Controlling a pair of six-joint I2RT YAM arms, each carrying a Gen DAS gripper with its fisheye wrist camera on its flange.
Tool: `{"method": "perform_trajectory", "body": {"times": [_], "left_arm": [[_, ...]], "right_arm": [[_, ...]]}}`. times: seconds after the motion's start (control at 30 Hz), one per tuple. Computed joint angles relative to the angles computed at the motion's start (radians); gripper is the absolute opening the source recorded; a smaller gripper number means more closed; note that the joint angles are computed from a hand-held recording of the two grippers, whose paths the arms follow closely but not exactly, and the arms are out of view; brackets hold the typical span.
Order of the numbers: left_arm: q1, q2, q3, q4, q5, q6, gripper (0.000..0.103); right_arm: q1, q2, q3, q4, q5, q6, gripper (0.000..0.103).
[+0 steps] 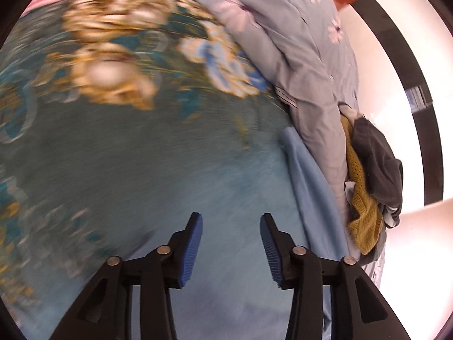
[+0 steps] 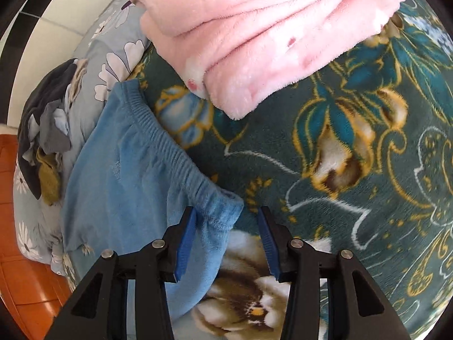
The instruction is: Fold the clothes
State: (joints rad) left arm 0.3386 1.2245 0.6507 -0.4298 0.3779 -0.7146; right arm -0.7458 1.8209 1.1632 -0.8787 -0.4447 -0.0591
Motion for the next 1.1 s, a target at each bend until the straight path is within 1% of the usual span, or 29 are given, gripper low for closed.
{"method": "perform_trajectory", "body": {"times": [0.07, 0.1, 0.17, 0.27, 0.33, 0.47, 0.57, 0.63, 0.7, 0.73, 0.77, 0.83, 0.93, 1.0, 1.1], "left_arm": [[0.125, -0.133, -0.036, -0.138, 0.052, 0.092, 0.051], [0.183, -0.18, -0.044, -0.198, 0.075, 0.135, 0.052], [0.227, -0.225, -0.05, -0.242, 0.09, 0.149, 0.052], [0.305, -0.284, -0.061, -0.319, 0.122, 0.188, 0.055], [0.325, -0.297, -0.065, -0.347, 0.13, 0.201, 0.055], [0.319, -0.296, -0.082, -0.348, 0.137, 0.212, 0.055], [0.278, -0.255, -0.082, -0.302, 0.148, 0.185, 0.055], [0.217, -0.216, -0.077, -0.242, 0.133, 0.146, 0.055], [0.144, -0.138, -0.053, -0.167, 0.118, 0.103, 0.055], [0.105, -0.093, -0.034, -0.128, 0.109, 0.083, 0.055], [0.068, -0.047, -0.011, -0.095, 0.097, 0.067, 0.055], [0.0, 0.064, 0.059, -0.04, 0.076, 0.056, 0.055], [-0.083, 0.247, 0.208, 0.007, 0.047, 0.06, 0.055], [-0.128, 0.386, 0.352, 0.004, 0.024, 0.086, 0.055], [-0.172, 0.568, 0.569, -0.026, -0.021, 0.121, 0.055]], "right_arm": [[-0.001, 0.002, -0.002, -0.01, -0.028, 0.016, 0.021], [0.004, -0.004, -0.005, -0.01, -0.025, 0.028, 0.019], [0.012, -0.023, -0.013, -0.009, -0.022, 0.042, 0.011], [0.011, -0.073, -0.009, -0.021, 0.005, 0.028, 0.007], [-0.02, -0.091, 0.003, -0.013, 0.025, 0.038, 0.007], [-0.042, -0.041, 0.04, -0.038, 0.04, 0.042, 0.007], [-0.005, -0.057, 0.031, -0.031, 0.075, 0.026, 0.007], [0.012, -0.059, 0.038, -0.038, 0.084, 0.015, 0.01], [0.018, -0.052, 0.068, -0.062, 0.081, 0.0, 0.01], [0.025, -0.053, 0.083, -0.073, 0.085, -0.011, 0.013], [0.025, -0.058, 0.094, -0.083, 0.096, -0.032, 0.02], [0.056, -0.09, 0.11, -0.087, 0.147, -0.062, 0.028], [0.109, -0.134, 0.141, -0.078, 0.227, -0.107, 0.028], [0.128, -0.109, 0.202, -0.09, 0.218, -0.149, 0.029], [0.235, -0.029, 0.299, -0.089, 0.209, -0.147, 0.029]]}}
